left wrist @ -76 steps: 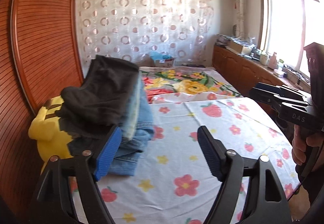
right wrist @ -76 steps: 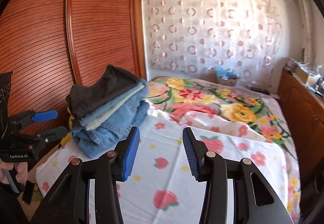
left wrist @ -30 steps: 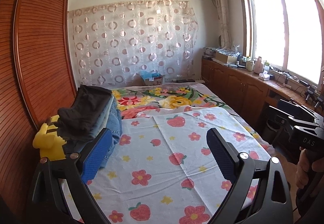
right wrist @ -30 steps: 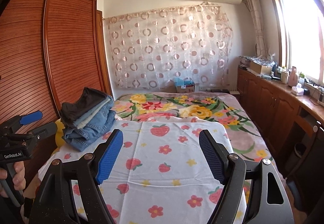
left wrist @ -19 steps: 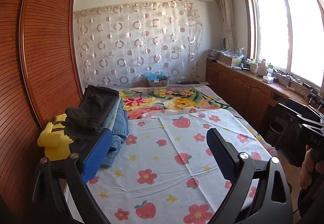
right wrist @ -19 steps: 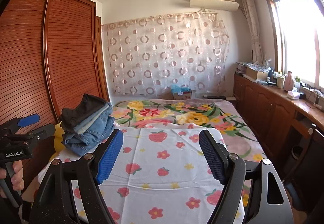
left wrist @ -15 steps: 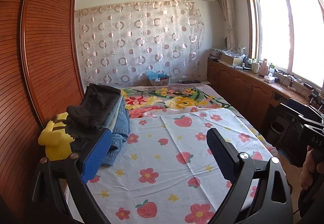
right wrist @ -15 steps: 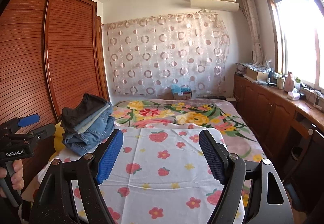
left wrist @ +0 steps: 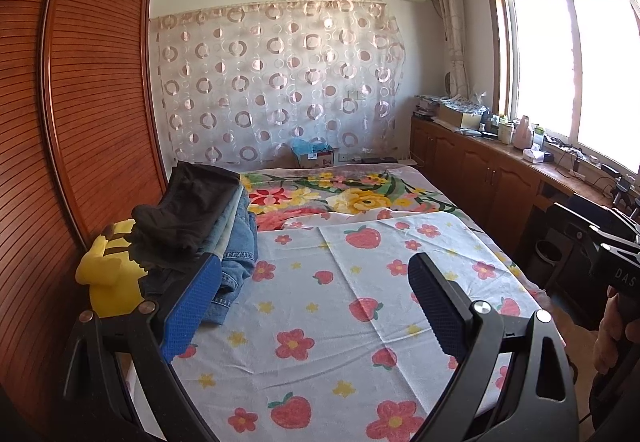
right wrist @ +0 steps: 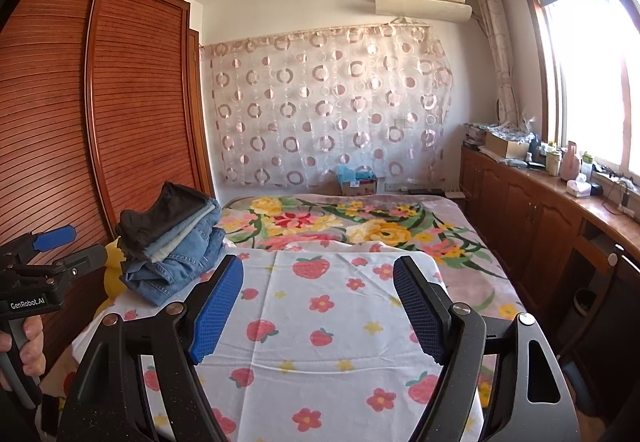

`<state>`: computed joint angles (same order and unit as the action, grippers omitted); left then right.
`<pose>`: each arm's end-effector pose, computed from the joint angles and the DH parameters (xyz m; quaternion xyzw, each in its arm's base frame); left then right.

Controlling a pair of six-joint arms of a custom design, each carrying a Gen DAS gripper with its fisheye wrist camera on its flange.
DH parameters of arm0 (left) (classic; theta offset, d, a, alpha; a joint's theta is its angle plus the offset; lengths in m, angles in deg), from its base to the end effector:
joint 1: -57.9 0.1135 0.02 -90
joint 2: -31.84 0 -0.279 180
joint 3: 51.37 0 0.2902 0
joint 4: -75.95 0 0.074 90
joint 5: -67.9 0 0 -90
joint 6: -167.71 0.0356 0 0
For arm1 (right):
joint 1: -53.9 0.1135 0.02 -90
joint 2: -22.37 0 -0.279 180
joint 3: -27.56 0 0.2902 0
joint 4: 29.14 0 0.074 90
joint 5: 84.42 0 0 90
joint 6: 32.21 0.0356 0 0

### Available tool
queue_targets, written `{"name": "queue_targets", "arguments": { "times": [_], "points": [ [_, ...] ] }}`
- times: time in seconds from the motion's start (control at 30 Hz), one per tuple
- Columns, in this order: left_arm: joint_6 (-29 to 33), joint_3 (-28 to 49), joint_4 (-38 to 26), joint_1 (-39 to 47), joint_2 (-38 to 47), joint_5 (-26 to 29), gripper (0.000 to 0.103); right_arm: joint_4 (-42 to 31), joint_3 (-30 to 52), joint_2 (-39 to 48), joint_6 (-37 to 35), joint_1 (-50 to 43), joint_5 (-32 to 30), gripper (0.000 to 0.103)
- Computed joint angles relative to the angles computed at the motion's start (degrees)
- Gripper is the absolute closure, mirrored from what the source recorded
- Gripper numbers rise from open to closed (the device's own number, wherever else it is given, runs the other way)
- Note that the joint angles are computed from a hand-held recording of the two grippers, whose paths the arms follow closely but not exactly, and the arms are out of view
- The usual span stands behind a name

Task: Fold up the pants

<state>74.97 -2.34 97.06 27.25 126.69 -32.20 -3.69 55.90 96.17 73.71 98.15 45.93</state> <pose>0.2999 -0.1705 0.1378 0.1562 0.8255 -0.0834 0.5360 0.1885 0.1515 0.1400 0.0036 0.7940 0.0254 0.6074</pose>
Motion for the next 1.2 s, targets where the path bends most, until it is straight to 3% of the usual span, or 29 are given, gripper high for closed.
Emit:
{"name": "queue_targets", "arguments": {
  "times": [1.2],
  "points": [
    [0.0, -0.1, 0.2, -0.2, -0.1, -0.5, 0.008, 1.6, 0.0, 1.5, -0.3, 0.0, -0.2, 0.024]
  ]
}}
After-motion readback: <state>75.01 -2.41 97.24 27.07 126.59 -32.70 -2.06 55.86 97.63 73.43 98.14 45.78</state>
